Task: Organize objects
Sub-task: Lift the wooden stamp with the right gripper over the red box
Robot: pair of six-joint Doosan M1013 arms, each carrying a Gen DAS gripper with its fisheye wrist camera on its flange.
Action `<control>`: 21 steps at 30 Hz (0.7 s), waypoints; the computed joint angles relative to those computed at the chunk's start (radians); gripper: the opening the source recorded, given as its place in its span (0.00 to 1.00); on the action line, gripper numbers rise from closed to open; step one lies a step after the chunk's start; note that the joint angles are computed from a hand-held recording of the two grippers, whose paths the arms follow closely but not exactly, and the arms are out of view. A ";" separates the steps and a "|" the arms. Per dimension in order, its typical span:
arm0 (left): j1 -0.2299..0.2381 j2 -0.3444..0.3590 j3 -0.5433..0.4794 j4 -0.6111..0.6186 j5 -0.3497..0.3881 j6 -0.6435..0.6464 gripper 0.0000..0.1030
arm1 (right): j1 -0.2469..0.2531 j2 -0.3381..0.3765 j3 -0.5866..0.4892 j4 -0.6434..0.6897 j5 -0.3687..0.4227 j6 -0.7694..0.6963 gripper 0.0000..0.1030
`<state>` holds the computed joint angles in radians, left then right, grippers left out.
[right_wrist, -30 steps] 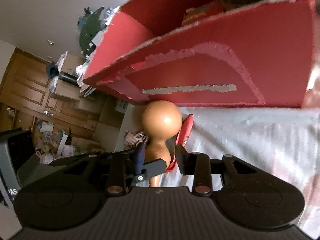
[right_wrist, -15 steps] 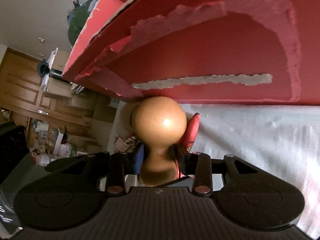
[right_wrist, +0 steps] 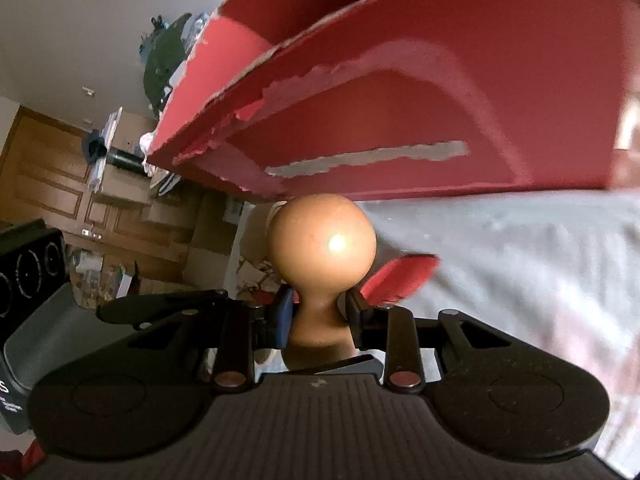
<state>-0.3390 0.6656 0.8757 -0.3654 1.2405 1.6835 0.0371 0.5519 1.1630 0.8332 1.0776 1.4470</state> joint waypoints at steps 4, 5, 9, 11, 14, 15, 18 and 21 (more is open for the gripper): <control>-0.024 0.001 -0.008 -0.014 0.002 0.035 0.53 | -0.018 -0.037 0.040 -0.019 -0.027 0.004 0.30; -0.027 -0.001 -0.008 -0.020 0.004 0.050 0.53 | -0.026 -0.050 0.057 -0.024 -0.036 0.002 0.30; -0.054 0.006 -0.028 -0.036 0.007 0.101 0.53 | -0.050 -0.091 0.099 -0.045 -0.074 0.020 0.30; -0.067 0.009 -0.040 -0.045 0.009 0.133 0.53 | -0.055 -0.109 0.115 -0.060 -0.098 0.038 0.30; -0.087 0.015 -0.058 -0.057 0.008 0.173 0.53 | -0.061 -0.136 0.141 -0.081 -0.140 0.066 0.30; -0.093 0.018 -0.064 -0.060 0.005 0.184 0.53 | -0.052 -0.139 0.138 -0.096 -0.157 0.089 0.30; -0.110 0.019 -0.082 -0.070 -0.010 0.209 0.53 | -0.050 -0.161 0.151 -0.119 -0.205 0.116 0.30; -0.121 0.021 -0.103 -0.081 -0.037 0.230 0.53 | -0.053 -0.184 0.165 -0.134 -0.259 0.114 0.30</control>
<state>-0.4602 0.6868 0.7725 -0.4464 1.2032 1.9130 -0.0161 0.3680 1.3283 0.6993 0.8181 1.5612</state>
